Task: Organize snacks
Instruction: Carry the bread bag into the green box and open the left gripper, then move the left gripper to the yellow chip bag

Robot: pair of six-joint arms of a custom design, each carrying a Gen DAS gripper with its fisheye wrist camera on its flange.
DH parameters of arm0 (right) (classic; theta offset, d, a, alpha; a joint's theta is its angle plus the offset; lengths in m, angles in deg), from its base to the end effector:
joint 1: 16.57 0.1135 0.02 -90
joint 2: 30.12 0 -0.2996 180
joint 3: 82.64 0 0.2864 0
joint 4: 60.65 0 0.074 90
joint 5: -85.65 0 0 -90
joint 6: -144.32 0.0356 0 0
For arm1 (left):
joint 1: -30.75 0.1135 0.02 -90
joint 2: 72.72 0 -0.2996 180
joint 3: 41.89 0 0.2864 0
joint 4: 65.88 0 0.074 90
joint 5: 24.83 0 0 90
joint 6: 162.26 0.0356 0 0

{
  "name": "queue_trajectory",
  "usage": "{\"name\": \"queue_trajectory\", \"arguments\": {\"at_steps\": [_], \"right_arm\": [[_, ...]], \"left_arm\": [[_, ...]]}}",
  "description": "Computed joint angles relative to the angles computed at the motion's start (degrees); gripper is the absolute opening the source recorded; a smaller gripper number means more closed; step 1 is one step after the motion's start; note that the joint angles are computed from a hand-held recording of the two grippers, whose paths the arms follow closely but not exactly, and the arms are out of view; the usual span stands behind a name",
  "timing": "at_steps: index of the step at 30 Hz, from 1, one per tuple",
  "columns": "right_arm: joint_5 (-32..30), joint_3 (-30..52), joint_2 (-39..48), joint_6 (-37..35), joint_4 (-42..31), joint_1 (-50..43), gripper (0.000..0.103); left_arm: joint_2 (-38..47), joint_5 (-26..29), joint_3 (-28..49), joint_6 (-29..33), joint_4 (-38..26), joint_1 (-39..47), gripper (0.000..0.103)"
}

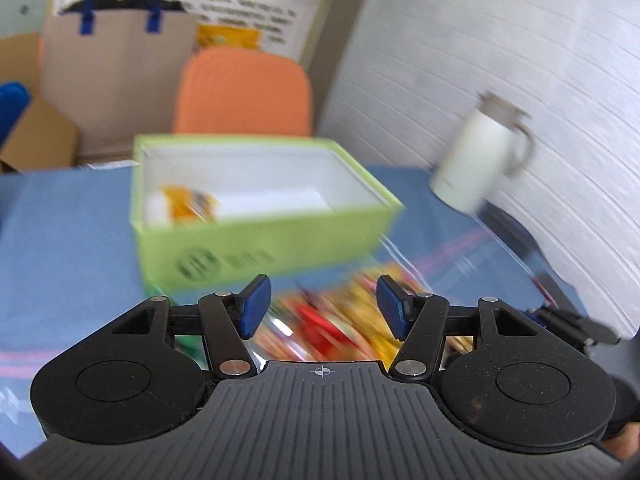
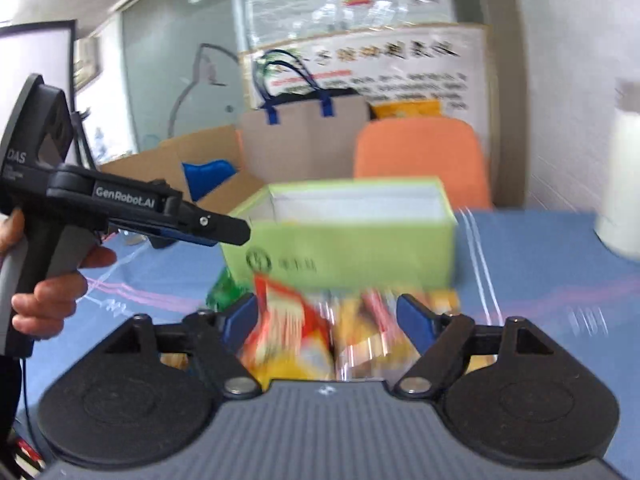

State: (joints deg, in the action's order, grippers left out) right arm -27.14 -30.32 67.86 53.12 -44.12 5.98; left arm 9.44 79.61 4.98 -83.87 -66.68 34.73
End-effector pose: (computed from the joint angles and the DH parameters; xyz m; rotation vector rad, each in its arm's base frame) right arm 0.3226 0.1489 0.1534 -0.6703 1.9884 0.6395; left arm 0.3005 0.0120 0.1809 -0.1576 2.1940 -0.3517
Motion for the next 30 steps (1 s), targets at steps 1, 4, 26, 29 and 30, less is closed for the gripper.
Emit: {"name": "queue_trajectory", "arguments": {"at_steps": [1, 4, 26, 29, 30], "right_arm": [[0.14, -2.48, -0.97, 0.39, 0.73, 0.06, 0.081], [1.21, -7.98, -2.25, 0.53, 3.26, 0.24, 0.09], [-8.28, -11.12, -1.5, -1.54, 5.72, 8.19, 0.094], [-8.28, -12.36, -3.65, -1.5, 4.11, 9.12, 0.093], [-7.27, -13.6, -5.41, -1.47, 4.39, 8.68, 0.093]], "left_arm": [[-0.91, -0.64, -1.65, -0.48, 0.41, -1.96, 0.042], [-3.81, -6.06, -6.1, -4.61, 0.46, -7.47, 0.042], [-9.24, -11.54, -13.77, -9.8, -1.85, -9.63, 0.031], [-12.47, -12.22, -16.09, -10.52, -2.5, -7.71, 0.031], [-14.14, -11.89, -17.09, -10.91, -2.64, -6.92, 0.031]]}}
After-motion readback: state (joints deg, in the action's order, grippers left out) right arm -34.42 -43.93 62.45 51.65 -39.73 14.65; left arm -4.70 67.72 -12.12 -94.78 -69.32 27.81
